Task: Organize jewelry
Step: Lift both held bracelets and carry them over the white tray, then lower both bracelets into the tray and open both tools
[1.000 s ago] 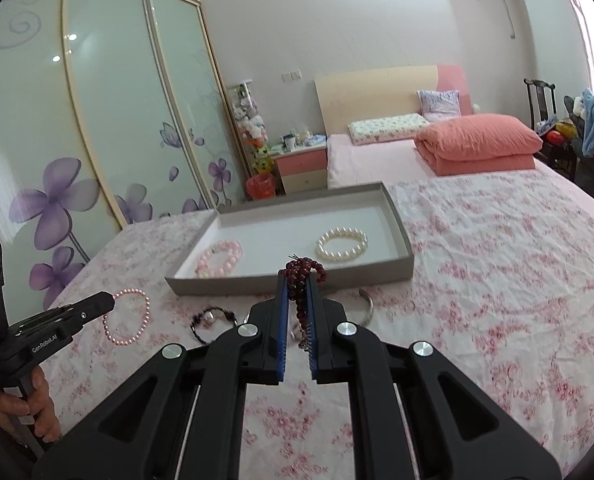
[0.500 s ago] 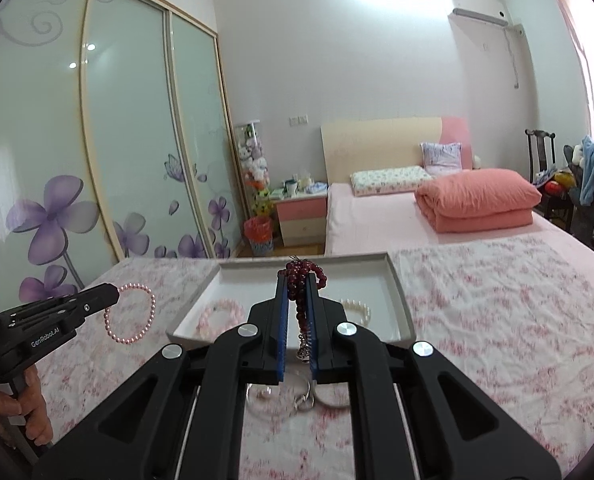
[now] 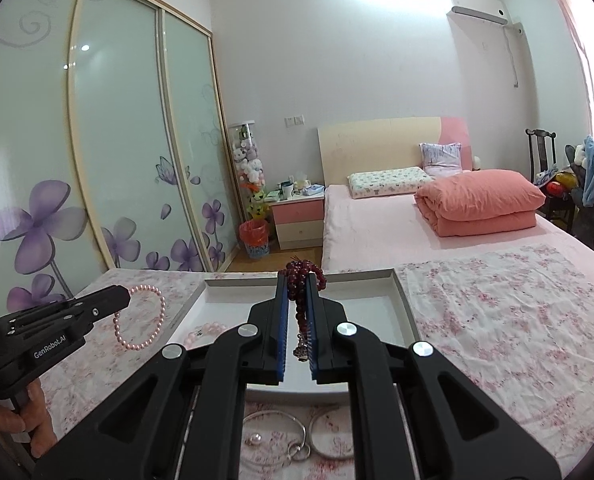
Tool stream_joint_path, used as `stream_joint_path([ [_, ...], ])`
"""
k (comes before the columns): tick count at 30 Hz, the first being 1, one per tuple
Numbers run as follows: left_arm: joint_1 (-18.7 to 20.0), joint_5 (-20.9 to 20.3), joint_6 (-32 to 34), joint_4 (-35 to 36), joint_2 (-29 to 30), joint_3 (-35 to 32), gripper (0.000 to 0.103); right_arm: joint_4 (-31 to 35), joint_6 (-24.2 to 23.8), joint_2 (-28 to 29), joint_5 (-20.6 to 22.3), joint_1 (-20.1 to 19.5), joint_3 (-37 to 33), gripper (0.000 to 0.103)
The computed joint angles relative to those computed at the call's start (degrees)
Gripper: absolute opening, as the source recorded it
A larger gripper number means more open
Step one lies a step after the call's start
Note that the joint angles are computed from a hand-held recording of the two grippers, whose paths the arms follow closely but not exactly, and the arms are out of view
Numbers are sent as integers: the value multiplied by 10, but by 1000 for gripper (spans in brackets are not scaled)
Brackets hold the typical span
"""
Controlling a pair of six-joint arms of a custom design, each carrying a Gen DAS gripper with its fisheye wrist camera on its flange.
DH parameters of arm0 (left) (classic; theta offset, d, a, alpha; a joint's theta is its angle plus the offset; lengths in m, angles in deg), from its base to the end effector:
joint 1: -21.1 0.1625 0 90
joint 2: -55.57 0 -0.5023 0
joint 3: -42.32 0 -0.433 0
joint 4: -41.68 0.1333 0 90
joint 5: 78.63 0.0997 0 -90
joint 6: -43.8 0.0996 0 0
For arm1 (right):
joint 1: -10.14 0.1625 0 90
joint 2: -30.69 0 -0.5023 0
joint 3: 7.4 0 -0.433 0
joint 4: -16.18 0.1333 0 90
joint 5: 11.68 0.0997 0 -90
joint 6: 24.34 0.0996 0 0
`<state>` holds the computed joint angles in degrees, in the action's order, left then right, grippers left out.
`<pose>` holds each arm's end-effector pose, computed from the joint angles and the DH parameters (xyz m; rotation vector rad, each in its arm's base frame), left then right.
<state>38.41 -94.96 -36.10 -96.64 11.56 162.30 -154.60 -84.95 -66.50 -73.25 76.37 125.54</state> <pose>-0.4489 -0.3797 0.0203 0.2469 2.0586 -1.3649 -0.0043 -0.4581 0.4165 1.1124 -2.4506 1.2774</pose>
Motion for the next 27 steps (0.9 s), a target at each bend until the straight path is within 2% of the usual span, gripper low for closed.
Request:
stream_joint_path([
  [7, 36, 4, 89, -90, 18, -11, 6, -30, 39, 52, -37, 29, -23, 9],
  [13, 69, -4, 168, -168, 34, -20, 6, -38, 67, 99, -85, 52, -49, 9],
  [23, 105, -25, 245, -248, 55, -33, 7, -45, 87, 142, -143, 69, -69, 10],
  [24, 108, -29, 246, -250, 56, -33, 7, -41, 92, 144, -147, 70, -70, 11],
  [26, 112, -35, 242, -255, 56, -32, 8, -35, 97, 144, -152, 71, -72, 22],
  [27, 114, -36, 241, -257, 56, -31, 8, -36, 100, 145, -152, 70, -73, 33],
])
